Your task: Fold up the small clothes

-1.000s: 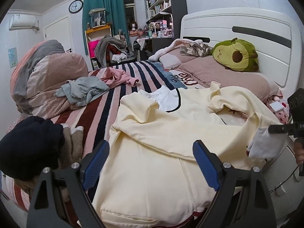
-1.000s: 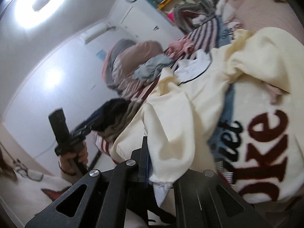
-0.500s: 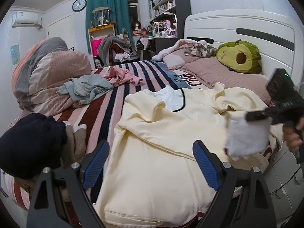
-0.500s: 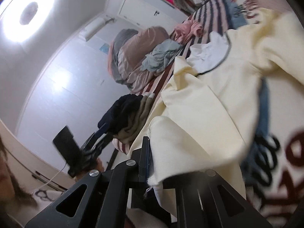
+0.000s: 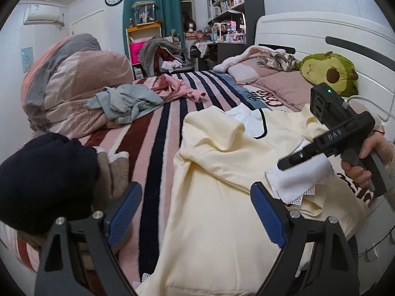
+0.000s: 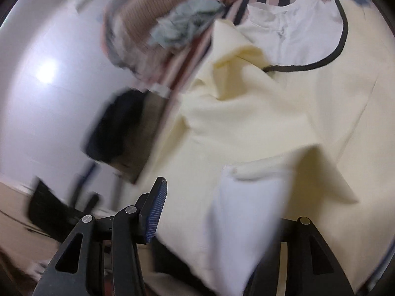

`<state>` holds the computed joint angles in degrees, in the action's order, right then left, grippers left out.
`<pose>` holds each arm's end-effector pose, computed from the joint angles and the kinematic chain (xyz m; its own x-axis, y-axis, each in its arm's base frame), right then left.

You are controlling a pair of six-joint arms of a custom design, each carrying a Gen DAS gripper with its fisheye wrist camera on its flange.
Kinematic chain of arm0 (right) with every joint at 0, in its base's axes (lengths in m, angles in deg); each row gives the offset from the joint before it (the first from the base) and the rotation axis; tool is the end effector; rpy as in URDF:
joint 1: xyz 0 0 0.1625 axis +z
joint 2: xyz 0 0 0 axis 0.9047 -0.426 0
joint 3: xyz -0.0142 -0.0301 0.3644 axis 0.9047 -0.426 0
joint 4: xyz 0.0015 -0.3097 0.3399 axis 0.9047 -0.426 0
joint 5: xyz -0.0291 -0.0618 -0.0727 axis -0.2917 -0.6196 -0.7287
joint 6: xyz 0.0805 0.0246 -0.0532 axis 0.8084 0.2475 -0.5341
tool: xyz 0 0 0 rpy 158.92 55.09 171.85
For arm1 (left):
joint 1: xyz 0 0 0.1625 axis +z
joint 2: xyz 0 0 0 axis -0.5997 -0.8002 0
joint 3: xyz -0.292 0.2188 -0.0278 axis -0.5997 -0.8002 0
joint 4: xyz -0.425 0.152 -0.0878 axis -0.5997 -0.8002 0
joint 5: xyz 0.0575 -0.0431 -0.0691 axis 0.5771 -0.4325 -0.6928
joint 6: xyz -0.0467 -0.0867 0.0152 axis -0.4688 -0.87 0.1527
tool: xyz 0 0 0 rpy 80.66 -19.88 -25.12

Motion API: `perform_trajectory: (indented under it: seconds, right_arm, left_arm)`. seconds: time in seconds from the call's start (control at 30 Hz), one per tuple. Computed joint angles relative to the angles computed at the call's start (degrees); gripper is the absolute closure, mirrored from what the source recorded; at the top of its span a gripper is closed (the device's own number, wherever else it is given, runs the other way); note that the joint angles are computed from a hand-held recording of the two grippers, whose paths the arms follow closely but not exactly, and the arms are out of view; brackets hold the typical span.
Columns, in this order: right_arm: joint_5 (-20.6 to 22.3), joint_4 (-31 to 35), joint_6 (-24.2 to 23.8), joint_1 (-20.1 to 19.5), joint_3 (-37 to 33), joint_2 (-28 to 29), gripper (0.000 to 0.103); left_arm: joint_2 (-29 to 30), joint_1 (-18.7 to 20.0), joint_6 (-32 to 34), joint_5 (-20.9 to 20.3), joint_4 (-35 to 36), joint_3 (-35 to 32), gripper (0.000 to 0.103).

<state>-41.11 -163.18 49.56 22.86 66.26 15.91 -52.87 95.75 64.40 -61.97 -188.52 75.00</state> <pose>0.1026 -0.6500 0.2471 -0.9924 0.1232 -0.0065 0.1054 0.8194 -0.5635 -0.2465 -0.7193 0.1603 -0.4140 0.7606 -0.5000 0.9101 0.3356 -0.2430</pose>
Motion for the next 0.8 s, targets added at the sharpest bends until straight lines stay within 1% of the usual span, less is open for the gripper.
perform_trajectory:
  seconds: [0.07, 0.13, 0.23, 0.33, 0.4, 0.43, 0.47, 0.5, 0.53, 0.57, 0.7, 0.8]
  right_arm:
    - [-3.9, 3.7, -1.3, 1.2, 0.2, -1.2, 0.057]
    - [-7.1, 5.7, -2.4, 2.3, 1.9, -3.7, 0.056]
    - [-9.0, 6.0, -4.2, 3.4, 6.0, -9.2, 0.056]
    - [-13.8, 2.7, -5.2, 5.3, 10.5, -13.9, 0.056]
    - [-16.8, -2.6, -5.3, 5.6, 14.3, -16.6, 0.057]
    - [-18.0, -4.3, -5.0, 5.7, 14.9, -16.8, 0.061]
    - [-21.0, -6.8, -5.3, 5.8, 16.0, -17.0, 0.073]
    - [-24.4, -8.6, -6.0, 6.3, 16.4, -16.4, 0.08]
    - [-28.0, -9.5, -7.3, 6.5, 16.5, -15.4, 0.09]
    - [-29.2, -9.7, -7.9, 6.3, 16.2, -14.5, 0.094]
    - [-29.6, -9.3, -10.1, 4.6, 14.4, -10.7, 0.097]
    - [-26.4, -6.9, -11.5, 3.4, 13.3, -9.6, 0.097]
  left_arm:
    - [0.6, 0.1, 0.2, -0.7, 0.6, -0.5, 0.016]
    - [1.2, 0.0, 0.3, -1.1, 0.9, -0.9, 0.016]
    - [1.8, -0.2, -0.4, -1.7, 1.4, -1.1, 0.016]
    - [1.9, -0.6, -0.8, -2.4, 1.8, -1.0, 0.016]
    - [1.8, -0.9, -0.9, -2.5, 1.9, -0.6, 0.016]
    - [1.7, -1.0, -0.9, -2.5, 1.8, -0.3, 0.016]
    - [1.5, -1.1, -0.9, -2.5, 1.8, -0.1, 0.016]
    - [1.3, -1.3, -0.8, -2.5, 1.8, 0.2, 0.016]
    - [1.1, -1.4, -0.7, -2.4, 1.7, 0.5, 0.016]
    - [0.9, -1.4, -0.6, -2.4, 1.5, 0.8, 0.016]
    - [0.6, -1.5, -0.5, -1.6, 1.2, 1.1, 0.016]
    - [0.6, -1.4, -0.4, -1.0, 0.8, 0.9, 0.016]
